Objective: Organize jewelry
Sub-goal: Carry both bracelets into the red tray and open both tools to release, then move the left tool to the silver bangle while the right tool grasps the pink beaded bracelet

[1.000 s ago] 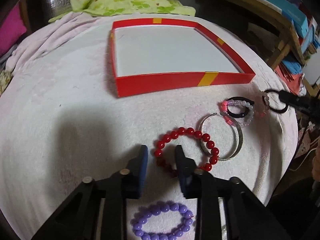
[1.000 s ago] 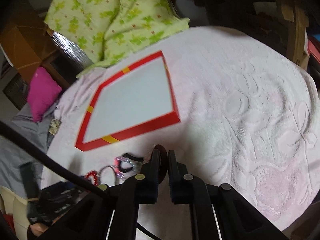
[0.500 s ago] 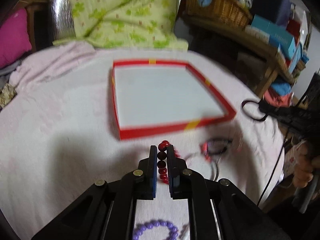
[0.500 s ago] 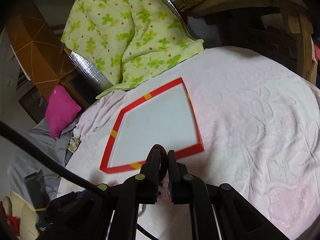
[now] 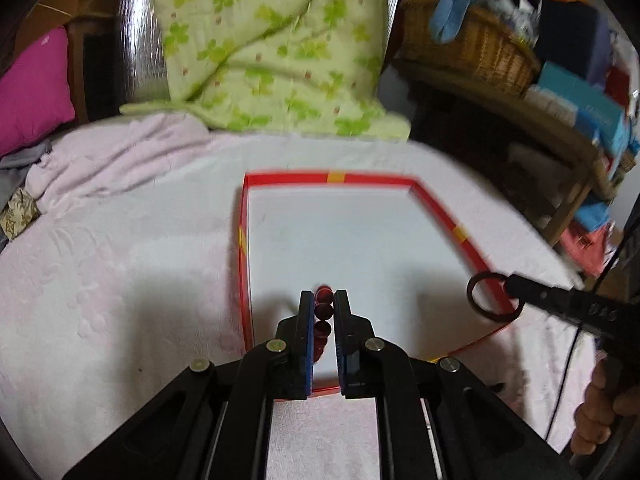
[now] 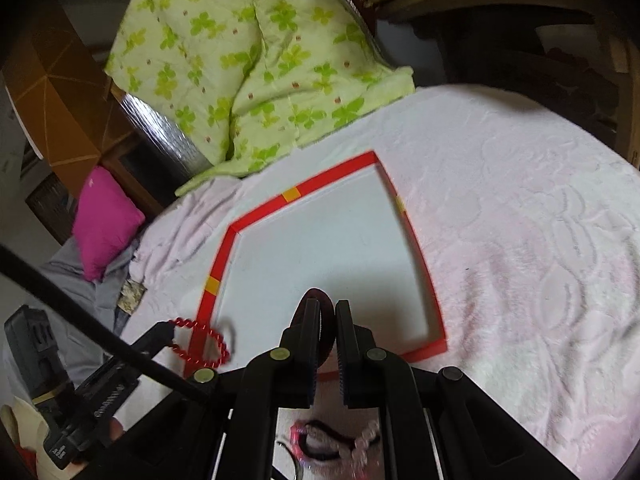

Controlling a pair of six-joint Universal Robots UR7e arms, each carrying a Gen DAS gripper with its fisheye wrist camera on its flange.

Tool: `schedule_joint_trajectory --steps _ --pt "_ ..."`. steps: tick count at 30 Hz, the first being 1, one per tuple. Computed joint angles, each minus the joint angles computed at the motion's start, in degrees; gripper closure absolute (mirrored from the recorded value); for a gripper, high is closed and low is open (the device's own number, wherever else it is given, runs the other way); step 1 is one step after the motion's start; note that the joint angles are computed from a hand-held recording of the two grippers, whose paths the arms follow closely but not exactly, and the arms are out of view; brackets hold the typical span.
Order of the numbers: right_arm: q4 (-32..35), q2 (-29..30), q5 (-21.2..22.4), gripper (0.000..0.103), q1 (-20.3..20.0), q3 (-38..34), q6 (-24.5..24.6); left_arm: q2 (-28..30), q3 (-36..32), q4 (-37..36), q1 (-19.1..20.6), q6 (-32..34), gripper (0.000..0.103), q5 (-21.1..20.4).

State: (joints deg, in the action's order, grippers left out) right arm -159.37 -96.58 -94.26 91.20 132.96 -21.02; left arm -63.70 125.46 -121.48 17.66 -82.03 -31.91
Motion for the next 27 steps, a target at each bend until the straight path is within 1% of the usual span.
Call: schedule_joint_trajectory --steps 2,5,6,7,8,9,10,11,12,17,18,20,23,25,27 --pt "-0.1 2.1 -1.3 0.094 0.7 -0.7 -0.2 1.3 -1.1 1.6 1.1 0.8 0.093 -1.9" --pt "0.4 4.2 -3.4 0.093 1.6 -1.5 -0.4 2.9 -3.1 8.2 1.4 -0.5 0.093 -2.9" --pt "1.4 4.5 -4.1 0.089 1.8 -1.9 -0.1 3.2 -3.5 10.2 1.3 -1.1 0.091 -3.1" --pt "2.5 4.6 -4.5 0.086 1.9 -2.2 0.4 3.2 -3.7 11.6 1.2 -1.7 0.085 -3.4" --pt "2.8 4.4 -4.3 0.078 1.7 -2.3 0.7 3.4 -4.1 13.6 1.1 -2.6 0.080 -3.7" --pt "2.4 4.1 -4.2 0.068 1.5 -2.2 0.8 3.6 -4.4 15.5 0.9 -3.7 0.071 -3.8" --pt "1.8 3.6 -4.0 0.062 1.2 -2.0 1.0 3.7 -4.7 17.4 0.6 -4.7 0.066 -3.9" --pt "1.0 3.3 -3.5 0.050 1.0 -1.8 1.3 3.9 -5.1 19.2 0.4 -5.4 0.066 -3.9" --pt "-0.2 2.6 -2.7 0.048 0.3 -1.4 1.5 4.0 -5.1 19.7 0.2 -5.3 0.066 -4.0" --pt "-4.3 1.0 -2.4 0.048 -1.1 -0.7 3.3 4.9 -6.3 23.8 -0.7 -7.1 0.065 -3.7" --pt "-5.0 0.9 -2.9 0.048 -1.3 -0.7 3.9 4.9 -6.4 24.4 -0.8 -7.4 0.065 -3.7" --pt "-7.0 1.3 -5.3 0.048 -0.9 -0.7 4.9 5.1 -6.6 25.8 -1.2 -8.2 0.065 -3.7" --pt "-8.4 2.8 -10.5 0.048 -0.1 -1.0 5.3 5.4 -7.1 27.6 -1.5 -9.1 0.065 -3.6" --pt "-7.4 3.5 -12.0 0.050 -0.3 -1.5 6.3 5.7 -7.5 28.8 -1.8 -9.7 0.065 -3.6" --pt "-6.4 4.2 -12.7 0.062 -0.5 -1.9 6.7 5.9 -7.8 30.0 -2.0 -9.9 0.064 -3.4"
